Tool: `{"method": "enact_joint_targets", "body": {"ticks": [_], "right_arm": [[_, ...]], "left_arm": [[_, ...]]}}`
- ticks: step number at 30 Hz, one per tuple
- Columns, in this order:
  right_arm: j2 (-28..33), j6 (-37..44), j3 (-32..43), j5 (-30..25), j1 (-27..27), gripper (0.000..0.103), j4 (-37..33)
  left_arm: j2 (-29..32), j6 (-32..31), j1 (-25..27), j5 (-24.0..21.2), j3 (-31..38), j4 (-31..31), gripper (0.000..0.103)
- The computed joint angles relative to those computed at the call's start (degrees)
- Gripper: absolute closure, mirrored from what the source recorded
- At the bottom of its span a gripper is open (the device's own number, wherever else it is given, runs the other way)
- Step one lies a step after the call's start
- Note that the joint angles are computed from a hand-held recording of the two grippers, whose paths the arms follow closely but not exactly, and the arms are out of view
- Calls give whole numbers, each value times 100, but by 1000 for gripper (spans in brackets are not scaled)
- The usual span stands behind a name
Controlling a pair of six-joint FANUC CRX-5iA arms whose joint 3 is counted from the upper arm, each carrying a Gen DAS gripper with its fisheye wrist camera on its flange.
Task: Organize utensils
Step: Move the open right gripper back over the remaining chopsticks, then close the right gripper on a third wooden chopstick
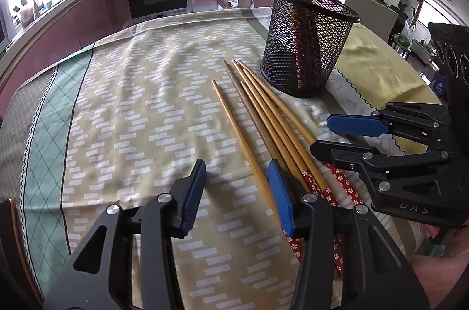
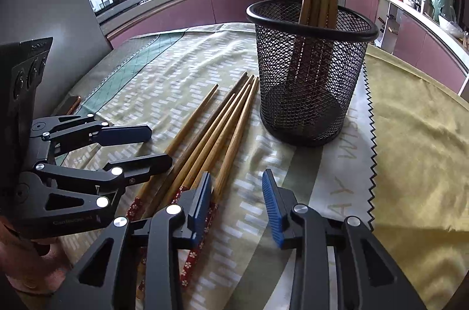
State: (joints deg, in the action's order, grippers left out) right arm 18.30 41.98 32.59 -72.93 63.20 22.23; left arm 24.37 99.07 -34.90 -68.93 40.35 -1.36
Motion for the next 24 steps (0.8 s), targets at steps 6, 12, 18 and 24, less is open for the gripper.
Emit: {"method": "enact_joint_targets", "body": {"ticks": [6, 12, 18, 24], "right_arm": [[251, 127, 338, -176, -43, 72, 18], [547, 231, 710, -308, -101, 81, 93], [559, 148, 750, -220, -168, 95, -16], [453, 7, 615, -101, -198, 97, -82]], "left_arm": [[101, -48, 59, -37, 119, 101, 61], [296, -45, 68, -170, 416, 48, 67], [400, 76, 87, -240, 580, 34, 79], [337, 262, 129, -135, 459, 102, 91]]}}
